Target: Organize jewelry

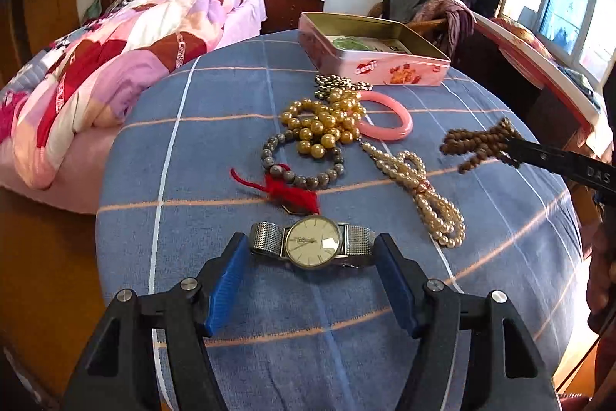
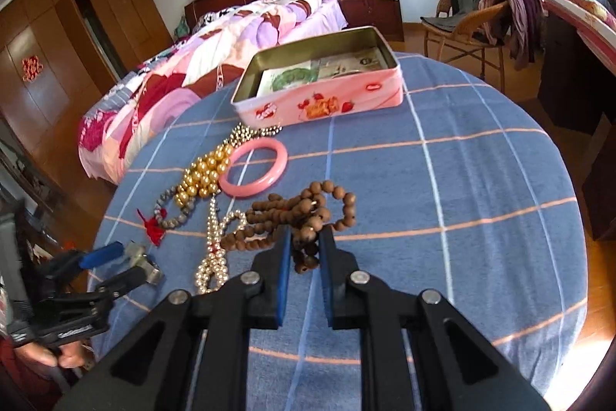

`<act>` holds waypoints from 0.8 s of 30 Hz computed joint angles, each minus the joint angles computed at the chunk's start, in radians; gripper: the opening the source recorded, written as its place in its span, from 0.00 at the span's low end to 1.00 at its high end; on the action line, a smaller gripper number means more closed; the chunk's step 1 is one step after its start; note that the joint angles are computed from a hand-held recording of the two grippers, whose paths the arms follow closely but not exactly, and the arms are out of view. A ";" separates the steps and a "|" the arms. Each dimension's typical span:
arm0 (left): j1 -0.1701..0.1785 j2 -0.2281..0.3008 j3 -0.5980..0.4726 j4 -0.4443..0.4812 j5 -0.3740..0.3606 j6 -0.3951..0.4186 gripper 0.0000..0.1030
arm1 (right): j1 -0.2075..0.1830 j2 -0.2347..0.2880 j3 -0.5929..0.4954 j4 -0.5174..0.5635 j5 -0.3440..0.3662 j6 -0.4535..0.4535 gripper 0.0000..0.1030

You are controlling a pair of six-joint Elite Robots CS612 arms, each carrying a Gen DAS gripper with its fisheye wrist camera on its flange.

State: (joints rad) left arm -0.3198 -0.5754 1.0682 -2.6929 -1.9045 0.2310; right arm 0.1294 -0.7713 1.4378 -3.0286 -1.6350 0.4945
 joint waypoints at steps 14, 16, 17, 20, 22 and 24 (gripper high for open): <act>0.012 -0.004 0.010 -0.046 -0.068 -0.003 0.12 | 0.006 -0.008 0.027 0.058 0.043 -0.016 0.17; 0.015 -0.003 0.004 -0.023 -0.083 0.002 0.11 | 0.005 -0.010 0.032 0.062 0.042 -0.015 0.17; 0.016 -0.003 0.000 0.000 -0.092 0.006 0.11 | 0.004 -0.011 0.034 0.063 0.045 -0.015 0.17; 0.018 -0.009 0.010 0.000 -0.100 0.012 0.13 | 0.002 -0.018 0.045 0.060 0.046 -0.007 0.21; 0.016 -0.021 0.034 -0.049 -0.084 0.038 0.39 | 0.002 -0.022 0.053 0.058 0.032 0.003 0.27; 0.012 -0.025 0.046 -0.103 -0.054 0.055 0.63 | 0.000 -0.024 0.060 0.043 0.025 0.021 0.40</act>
State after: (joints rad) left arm -0.3077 -0.6007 1.1144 -2.7963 -1.9582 0.2861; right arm 0.1296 -0.7955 1.4983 -2.9854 -1.6097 0.5156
